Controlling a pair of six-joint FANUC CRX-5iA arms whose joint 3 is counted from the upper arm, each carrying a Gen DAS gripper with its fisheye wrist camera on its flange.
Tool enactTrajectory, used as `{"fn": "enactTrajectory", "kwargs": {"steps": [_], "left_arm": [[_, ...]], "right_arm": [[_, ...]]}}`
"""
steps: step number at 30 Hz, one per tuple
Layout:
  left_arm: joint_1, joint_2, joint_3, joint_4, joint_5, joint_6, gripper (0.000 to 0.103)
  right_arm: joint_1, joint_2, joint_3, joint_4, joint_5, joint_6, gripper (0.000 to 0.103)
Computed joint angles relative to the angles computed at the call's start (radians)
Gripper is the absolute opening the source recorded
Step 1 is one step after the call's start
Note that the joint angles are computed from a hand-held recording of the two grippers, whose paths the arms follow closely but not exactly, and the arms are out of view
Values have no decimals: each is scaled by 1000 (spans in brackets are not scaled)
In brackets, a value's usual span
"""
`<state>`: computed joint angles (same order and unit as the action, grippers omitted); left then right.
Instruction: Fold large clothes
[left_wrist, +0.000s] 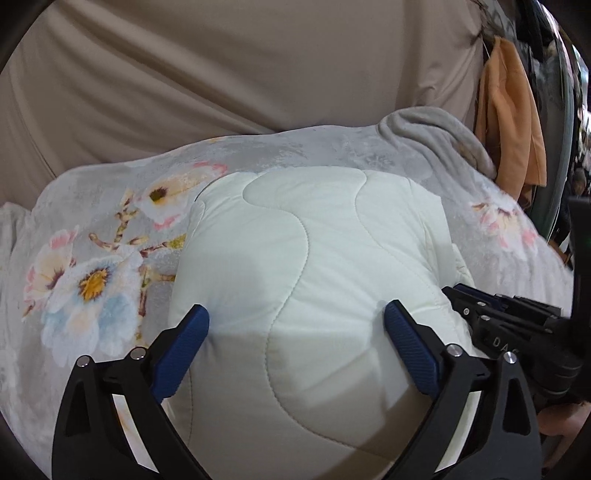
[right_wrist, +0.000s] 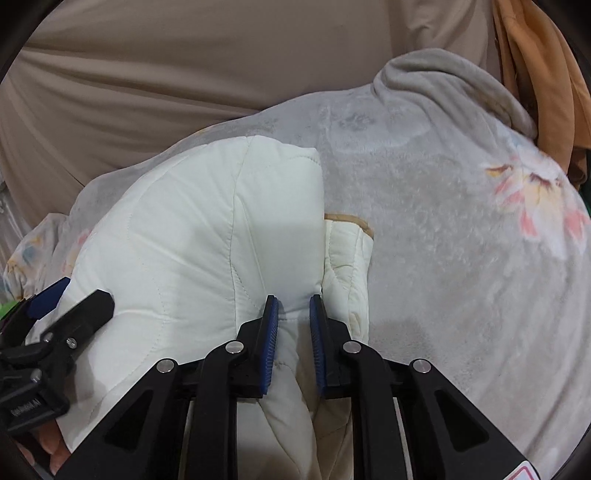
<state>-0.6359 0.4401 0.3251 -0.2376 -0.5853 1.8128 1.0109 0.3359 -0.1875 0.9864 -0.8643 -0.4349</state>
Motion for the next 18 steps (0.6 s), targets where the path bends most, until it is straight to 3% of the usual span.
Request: {"fn": "enactTrajectory", "kwargs": {"steps": [14,18], "left_arm": [[-29,21,12,-135,5,123,98],[-27,17,16,-121,-18,124,98]], "right_arm": [[18,45,33,19,-70,-13,13],[17,26,15,25,-53,-46,16]]}}
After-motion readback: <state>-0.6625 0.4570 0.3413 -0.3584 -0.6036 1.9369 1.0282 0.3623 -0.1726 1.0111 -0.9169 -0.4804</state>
